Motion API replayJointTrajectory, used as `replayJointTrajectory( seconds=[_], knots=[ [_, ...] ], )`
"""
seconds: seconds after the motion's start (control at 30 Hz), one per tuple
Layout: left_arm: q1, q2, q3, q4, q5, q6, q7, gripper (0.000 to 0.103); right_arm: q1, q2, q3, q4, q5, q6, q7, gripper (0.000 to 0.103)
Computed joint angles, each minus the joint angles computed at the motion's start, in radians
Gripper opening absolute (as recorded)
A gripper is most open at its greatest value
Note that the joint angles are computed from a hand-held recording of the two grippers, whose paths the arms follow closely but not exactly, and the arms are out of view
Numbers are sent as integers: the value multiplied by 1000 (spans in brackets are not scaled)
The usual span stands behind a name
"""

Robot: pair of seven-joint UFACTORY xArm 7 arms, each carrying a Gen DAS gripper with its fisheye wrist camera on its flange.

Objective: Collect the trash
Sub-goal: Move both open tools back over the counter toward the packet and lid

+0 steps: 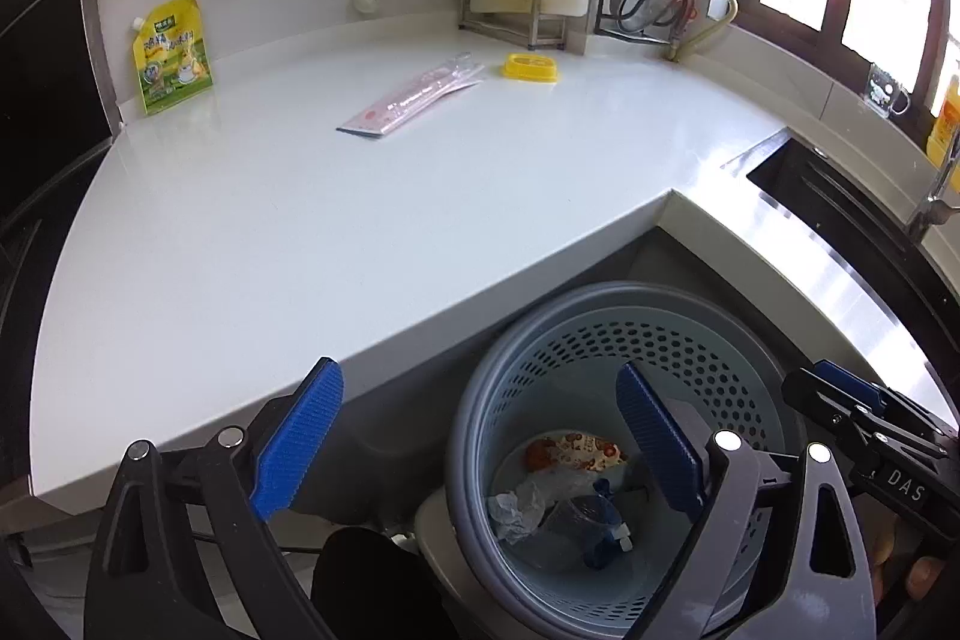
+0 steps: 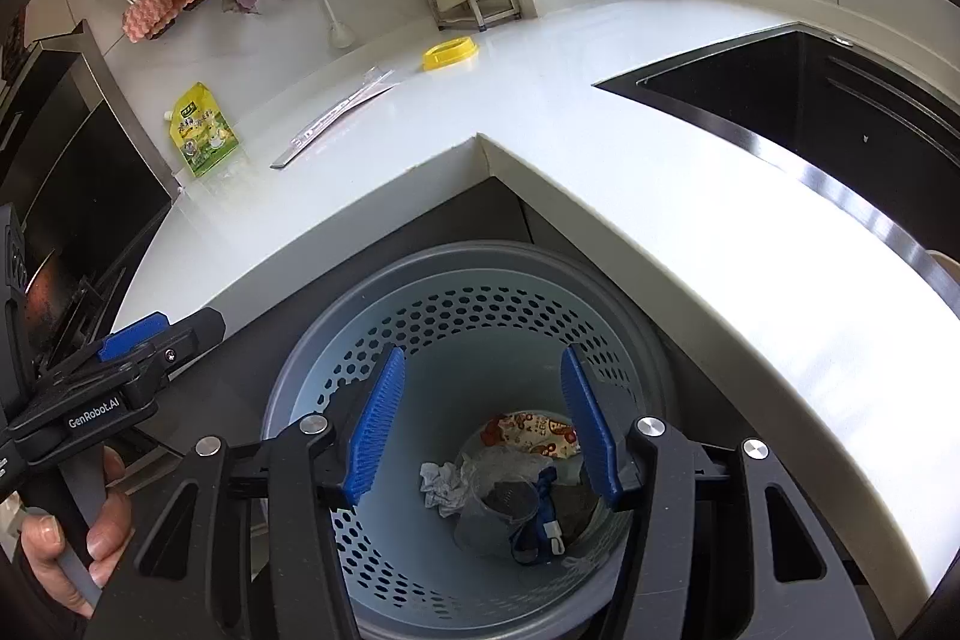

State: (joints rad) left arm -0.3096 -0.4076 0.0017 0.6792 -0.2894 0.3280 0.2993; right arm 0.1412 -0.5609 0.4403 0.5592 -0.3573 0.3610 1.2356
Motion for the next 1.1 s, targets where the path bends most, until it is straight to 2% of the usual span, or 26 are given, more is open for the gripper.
replayJointTrajectory(
  seconds=[0.3,0.57,0.8,0.9,1.1],
  knots=[
    [37,108,14,147,-2,-28,3,93,-45,94,-26,116,-56,-25,-74,55],
    [88,240,-14,316,13,-38,-16,96,-87,229,-44,246,-142,-36,-76,58],
    [138,381,-55,469,91,-26,-73,96,-49,336,-117,339,-180,-42,-82,58],
    [148,439,-66,529,121,-6,-97,97,-34,372,-149,381,-201,-35,-80,63],
    [155,552,-86,653,162,32,-131,97,10,448,-231,454,-160,-35,-147,64]
  ],
)
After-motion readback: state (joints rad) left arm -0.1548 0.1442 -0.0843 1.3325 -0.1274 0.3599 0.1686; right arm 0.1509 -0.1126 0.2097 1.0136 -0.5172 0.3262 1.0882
